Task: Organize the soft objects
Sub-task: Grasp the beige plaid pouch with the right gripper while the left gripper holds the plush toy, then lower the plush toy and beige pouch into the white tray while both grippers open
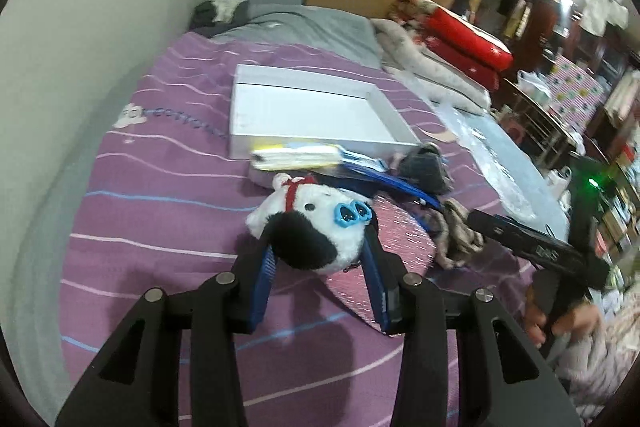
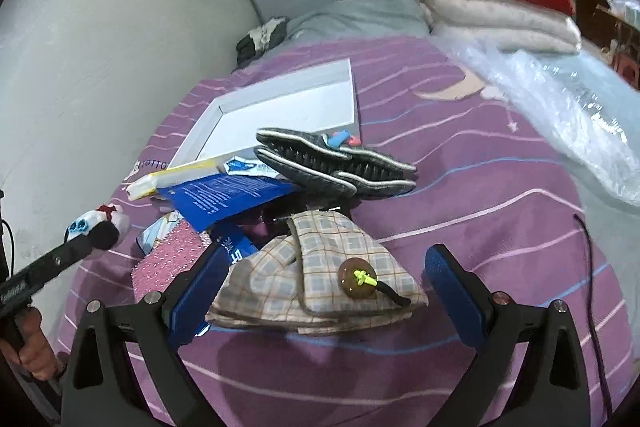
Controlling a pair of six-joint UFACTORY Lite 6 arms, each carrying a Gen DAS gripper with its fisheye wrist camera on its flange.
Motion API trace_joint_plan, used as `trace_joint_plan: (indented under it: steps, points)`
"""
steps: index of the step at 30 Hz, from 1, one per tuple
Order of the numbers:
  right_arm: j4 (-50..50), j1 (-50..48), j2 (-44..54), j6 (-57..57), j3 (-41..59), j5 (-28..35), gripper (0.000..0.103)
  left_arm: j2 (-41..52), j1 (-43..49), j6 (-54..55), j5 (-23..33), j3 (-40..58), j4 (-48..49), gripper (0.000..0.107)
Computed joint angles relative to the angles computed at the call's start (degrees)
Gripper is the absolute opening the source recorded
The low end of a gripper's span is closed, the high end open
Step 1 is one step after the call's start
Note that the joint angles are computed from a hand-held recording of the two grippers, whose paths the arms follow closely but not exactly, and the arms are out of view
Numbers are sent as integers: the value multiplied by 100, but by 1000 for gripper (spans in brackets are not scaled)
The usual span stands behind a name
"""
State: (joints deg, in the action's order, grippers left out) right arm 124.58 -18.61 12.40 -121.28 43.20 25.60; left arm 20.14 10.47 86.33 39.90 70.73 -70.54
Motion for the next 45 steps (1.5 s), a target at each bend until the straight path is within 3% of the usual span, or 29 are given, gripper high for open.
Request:
trace_joint_plan:
  steps: [3,6,10,16,20,23,29,38,45]
  points:
    - [-1316,-302,708,1146,544,477,100,-118,-187,173,-222,-204,-42,43]
    - [-1845,-391,1161,1644,839,641,102,-161,-306,239,-432,-323,-48,43]
    - [-1327,-130,1163,1141,747,342,103,-99,-337,170,-518,-308,29,43]
    - [-89,550,1125,-106,621,-595,101,-113,-439,205,-708,-393,31,43]
    - [240,617,1072,-473,532,-684,97,-130,-481,224,-797,-415,37,43]
    - [352,556,983,-634,385,-599,92,-169,-480,202,-811,-443,47,43]
    - [969,596,325,-1314,-232,-438,71,-258,-430,138,-841,-442,28,43]
    - [-609,46,25,189,-266,-96,57,-193,-217,-51,-806,-105,145,43]
    - [-1464,0,-359,889,-216,-295,49,85,-65,-569,-773,677,526,43]
